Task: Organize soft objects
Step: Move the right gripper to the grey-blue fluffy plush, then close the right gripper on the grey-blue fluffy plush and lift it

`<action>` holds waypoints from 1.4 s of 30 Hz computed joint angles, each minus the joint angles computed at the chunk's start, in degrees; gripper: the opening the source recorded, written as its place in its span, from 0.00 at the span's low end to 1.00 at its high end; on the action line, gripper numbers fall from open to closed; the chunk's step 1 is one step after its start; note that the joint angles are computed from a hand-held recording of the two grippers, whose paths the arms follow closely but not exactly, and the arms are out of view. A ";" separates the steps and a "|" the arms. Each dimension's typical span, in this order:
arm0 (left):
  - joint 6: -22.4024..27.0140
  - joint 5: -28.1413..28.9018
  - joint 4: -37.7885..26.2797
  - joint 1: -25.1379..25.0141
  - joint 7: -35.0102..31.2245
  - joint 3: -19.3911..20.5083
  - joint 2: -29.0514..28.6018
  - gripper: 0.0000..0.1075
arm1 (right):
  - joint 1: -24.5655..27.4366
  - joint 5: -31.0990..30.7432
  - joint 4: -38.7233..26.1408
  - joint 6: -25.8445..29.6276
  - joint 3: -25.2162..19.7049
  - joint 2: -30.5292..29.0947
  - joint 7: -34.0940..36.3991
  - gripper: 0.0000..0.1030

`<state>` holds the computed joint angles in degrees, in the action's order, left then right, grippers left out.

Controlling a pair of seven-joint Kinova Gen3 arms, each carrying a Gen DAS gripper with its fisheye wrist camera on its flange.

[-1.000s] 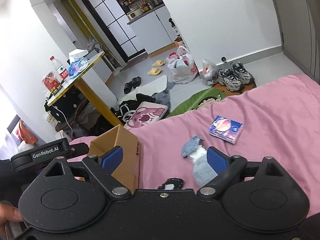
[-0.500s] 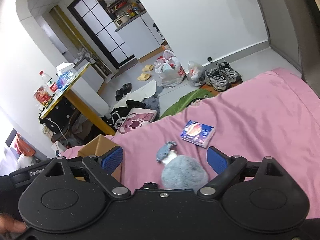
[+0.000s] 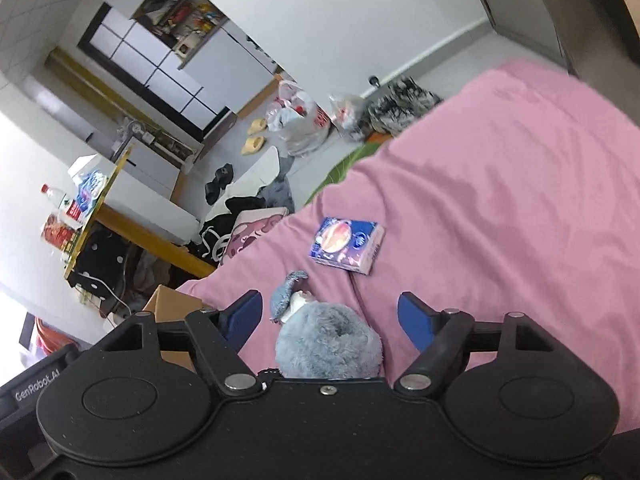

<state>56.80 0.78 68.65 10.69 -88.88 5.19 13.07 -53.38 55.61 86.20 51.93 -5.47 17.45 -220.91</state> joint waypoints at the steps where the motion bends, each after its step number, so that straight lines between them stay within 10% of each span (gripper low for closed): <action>1: 0.24 -0.96 -0.24 0.69 0.57 -0.04 0.32 0.96 | 0.46 -0.16 0.55 -1.15 0.05 -0.16 -0.49 0.72; 8: 5.01 -3.30 -4.18 3.56 2.63 0.20 3.72 0.96 | 2.85 -2.12 3.86 -7.86 0.40 -1.17 -3.10 0.52; 25: 4.81 -2.35 -4.10 7.22 6.12 0.59 7.90 0.88 | 5.27 -0.72 10.34 -14.71 0.49 -3.34 -14.81 0.51; 42: 7.87 -0.38 -5.86 7.30 8.55 0.58 11.78 0.55 | 6.13 -0.96 11.72 -16.58 0.87 -2.98 -17.59 0.51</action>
<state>64.67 0.40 62.79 17.99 -80.33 5.77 24.85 -47.25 54.65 97.93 35.35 -4.60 14.48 -238.50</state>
